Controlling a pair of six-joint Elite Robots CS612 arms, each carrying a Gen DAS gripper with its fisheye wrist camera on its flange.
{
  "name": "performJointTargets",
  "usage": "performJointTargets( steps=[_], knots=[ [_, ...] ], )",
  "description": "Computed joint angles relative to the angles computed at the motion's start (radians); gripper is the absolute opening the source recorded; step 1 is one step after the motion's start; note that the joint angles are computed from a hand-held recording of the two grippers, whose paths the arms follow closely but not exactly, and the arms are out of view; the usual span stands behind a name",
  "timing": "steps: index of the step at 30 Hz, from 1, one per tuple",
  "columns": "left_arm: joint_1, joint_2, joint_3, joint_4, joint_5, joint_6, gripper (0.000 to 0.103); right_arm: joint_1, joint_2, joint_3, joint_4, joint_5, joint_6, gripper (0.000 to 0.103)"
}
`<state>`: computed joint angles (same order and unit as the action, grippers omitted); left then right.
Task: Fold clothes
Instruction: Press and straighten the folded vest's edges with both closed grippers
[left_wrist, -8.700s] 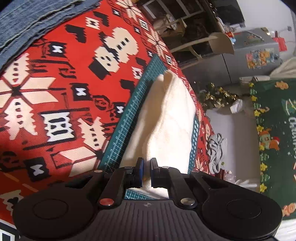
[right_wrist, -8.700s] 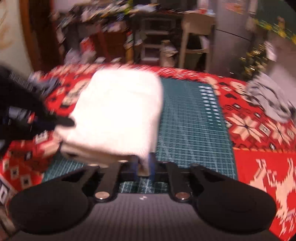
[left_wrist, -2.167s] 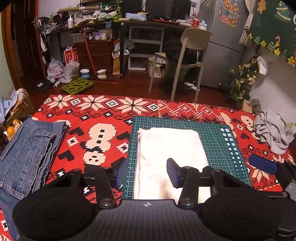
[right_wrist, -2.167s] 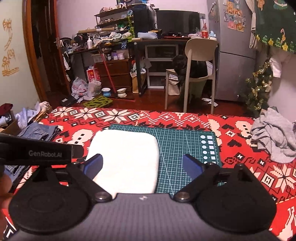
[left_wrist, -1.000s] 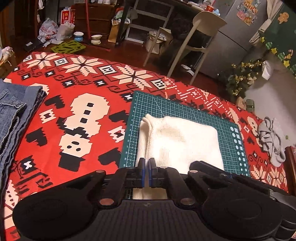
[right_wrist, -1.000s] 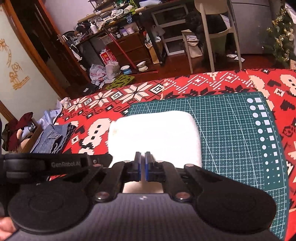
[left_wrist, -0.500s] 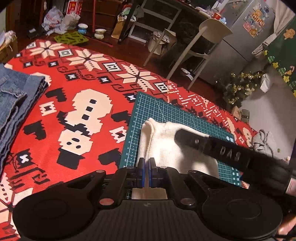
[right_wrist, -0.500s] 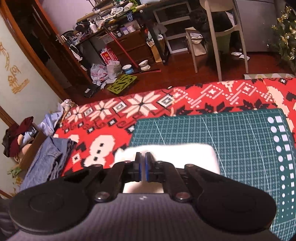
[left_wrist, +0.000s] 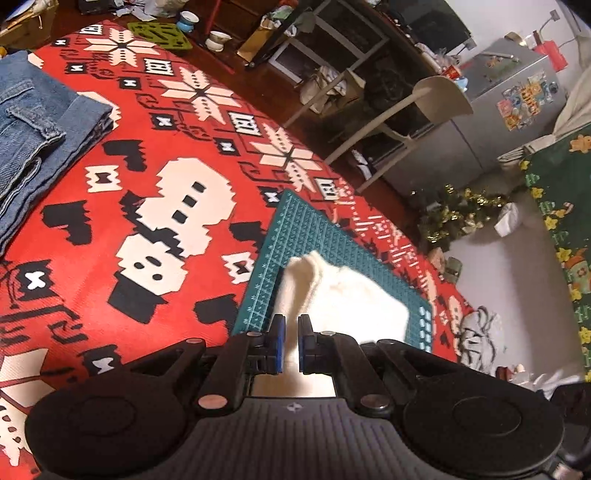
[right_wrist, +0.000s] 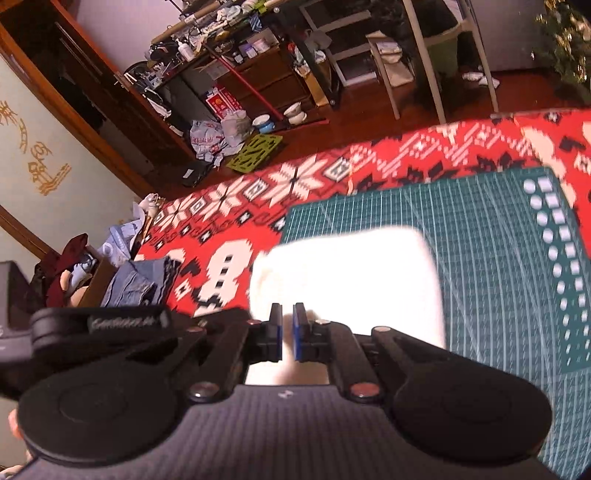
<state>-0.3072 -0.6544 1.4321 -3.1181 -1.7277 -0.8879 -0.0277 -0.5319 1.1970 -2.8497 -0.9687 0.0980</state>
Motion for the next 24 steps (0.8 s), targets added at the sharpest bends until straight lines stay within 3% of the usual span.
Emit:
performJointTargets(
  steps=[3,6,11,18,24],
  knots=[
    [0.005,0.002,0.001,-0.002,-0.029,-0.016,0.005,0.001,-0.016,0.035,0.009,0.02,-0.008,0.006],
    [0.01,-0.005,0.017,-0.029,-0.051,-0.035,0.005,0.01,-0.036,0.076,0.005,-0.005,-0.035,0.006],
    [0.006,-0.039,0.07,-0.037,-0.044,-0.058,0.005,0.015,-0.062,0.133,-0.013,-0.012,-0.051,0.006],
    [-0.022,-0.096,0.129,0.012,0.007,0.014,0.009,0.005,-0.125,0.247,-0.063,-0.01,-0.043,0.006],
    [-0.042,-0.137,0.192,0.036,0.017,0.028,0.011,-0.011,-0.176,0.329,-0.102,-0.026,-0.018,0.006]
  ],
)
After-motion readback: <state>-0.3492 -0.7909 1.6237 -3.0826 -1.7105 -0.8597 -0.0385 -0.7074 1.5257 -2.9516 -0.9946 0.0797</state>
